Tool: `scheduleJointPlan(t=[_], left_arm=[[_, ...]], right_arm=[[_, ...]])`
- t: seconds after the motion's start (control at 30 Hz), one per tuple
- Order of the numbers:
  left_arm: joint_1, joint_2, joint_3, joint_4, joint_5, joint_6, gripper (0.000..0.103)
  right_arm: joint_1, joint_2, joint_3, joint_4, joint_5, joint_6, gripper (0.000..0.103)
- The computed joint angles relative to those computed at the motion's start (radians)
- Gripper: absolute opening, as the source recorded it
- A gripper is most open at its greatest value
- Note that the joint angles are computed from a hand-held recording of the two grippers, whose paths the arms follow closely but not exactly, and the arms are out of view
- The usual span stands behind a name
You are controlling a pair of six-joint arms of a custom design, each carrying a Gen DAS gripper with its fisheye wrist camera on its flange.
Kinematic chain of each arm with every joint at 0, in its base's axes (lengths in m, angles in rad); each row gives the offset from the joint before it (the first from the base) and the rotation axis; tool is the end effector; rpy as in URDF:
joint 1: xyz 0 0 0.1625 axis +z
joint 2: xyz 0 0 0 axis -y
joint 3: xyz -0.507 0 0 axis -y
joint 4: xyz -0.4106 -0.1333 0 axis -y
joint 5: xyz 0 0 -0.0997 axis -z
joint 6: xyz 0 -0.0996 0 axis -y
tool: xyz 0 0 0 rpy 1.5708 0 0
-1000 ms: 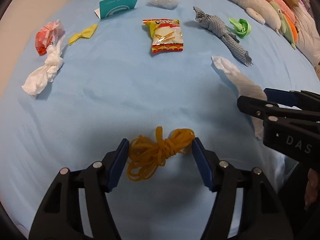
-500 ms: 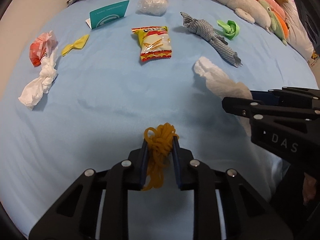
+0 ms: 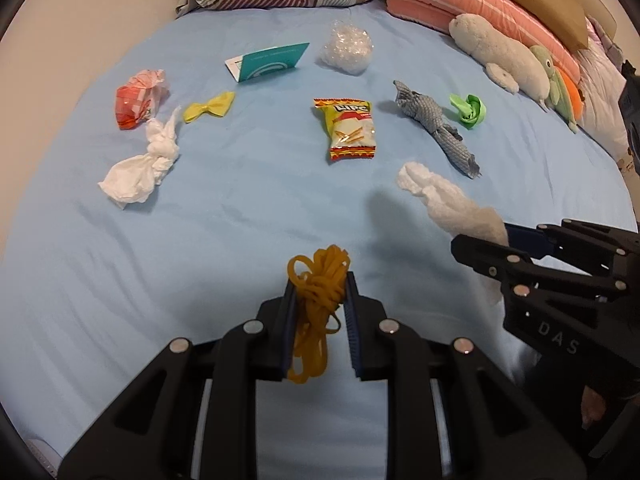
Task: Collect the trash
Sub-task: 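Carry the rubber bands and white tissue with both tools over the grey bin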
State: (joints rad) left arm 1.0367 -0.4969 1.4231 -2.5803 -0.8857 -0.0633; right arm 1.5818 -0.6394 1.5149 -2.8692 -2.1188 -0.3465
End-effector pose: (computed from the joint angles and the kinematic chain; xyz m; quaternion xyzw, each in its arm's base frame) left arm -0.2373 -0.7870 0.0074 0.2059 0.9184 -0.1362 0.3092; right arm 0.0902 -0.7947 0.1131 0.1115 -0.9364 0.1550 0.2946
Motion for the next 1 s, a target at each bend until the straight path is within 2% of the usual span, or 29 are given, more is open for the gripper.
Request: scheduleJointPlan(t=[0.33,0.6,0.83,1.0], left_arm=[[-0.043,-0.126,0.158,-0.066,0.072,-0.085,0.022],[-0.093,-0.246,0.322,-0.121,0.169,-0.189,0.022],[-0.142,-0.383,0.475,-0.076,0.305,-0.388,0.022],[-0.174,-0.485,0.550,0.039,0.401,-0.582,0.022]], right_arm=[[0.063,-0.061,0.097,-0.057,0.017,-0.054,0.027],[0.129,-0.098,0.178,-0.113,0.061,-0.105,0.027],[0.199,-0.098,0.212,-0.122,0.133,-0.163,0.027],[0.247,-0.086,0.216,-0.090,0.196,-0.197,0.027]])
